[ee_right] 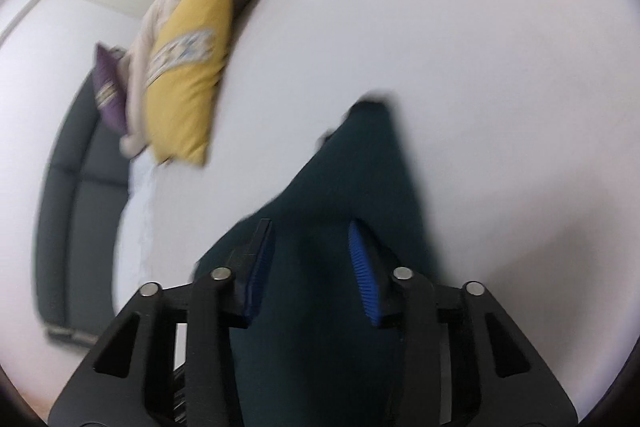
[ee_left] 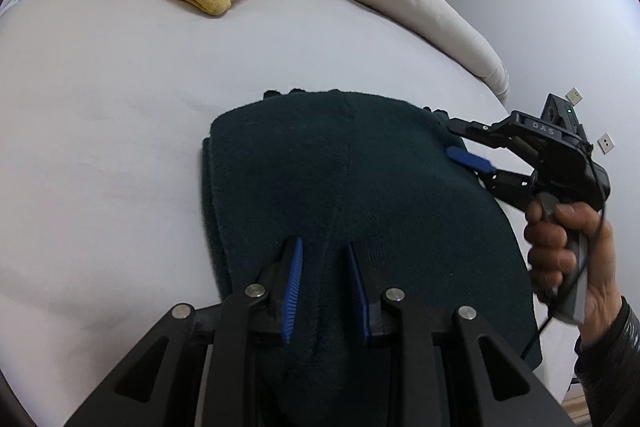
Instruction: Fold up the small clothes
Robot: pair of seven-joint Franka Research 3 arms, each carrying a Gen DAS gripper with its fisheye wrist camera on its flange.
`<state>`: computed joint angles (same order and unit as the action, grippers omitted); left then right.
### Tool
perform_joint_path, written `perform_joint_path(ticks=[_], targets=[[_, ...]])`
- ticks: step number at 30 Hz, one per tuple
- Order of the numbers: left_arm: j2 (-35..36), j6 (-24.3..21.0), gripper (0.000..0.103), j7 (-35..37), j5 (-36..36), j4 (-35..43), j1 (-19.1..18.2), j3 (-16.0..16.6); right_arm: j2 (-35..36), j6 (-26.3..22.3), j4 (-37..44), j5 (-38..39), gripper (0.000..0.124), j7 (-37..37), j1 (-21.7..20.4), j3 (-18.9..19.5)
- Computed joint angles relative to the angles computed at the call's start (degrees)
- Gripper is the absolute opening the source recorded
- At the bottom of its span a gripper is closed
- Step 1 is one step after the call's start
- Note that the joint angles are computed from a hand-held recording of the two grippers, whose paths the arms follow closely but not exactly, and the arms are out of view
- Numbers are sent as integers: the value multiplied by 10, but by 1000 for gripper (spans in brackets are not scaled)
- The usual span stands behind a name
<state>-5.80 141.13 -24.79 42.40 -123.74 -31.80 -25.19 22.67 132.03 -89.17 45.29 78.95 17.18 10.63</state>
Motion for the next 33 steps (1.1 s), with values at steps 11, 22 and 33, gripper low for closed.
perform_joint_path(ticks=[11, 22, 33], targets=[[26, -73, 27, 15, -1, 43, -18, -4, -189, -136, -193, 161, 41, -186, -32, -11], [37, -102, 27, 31, -6, 60, -32, 3, -242, -174, -300, 187, 41, -243, -2, -57], [42, -112, 28, 32, 0, 65, -36, 4, -314, -179, -397, 190, 40, -301, -17, -89]])
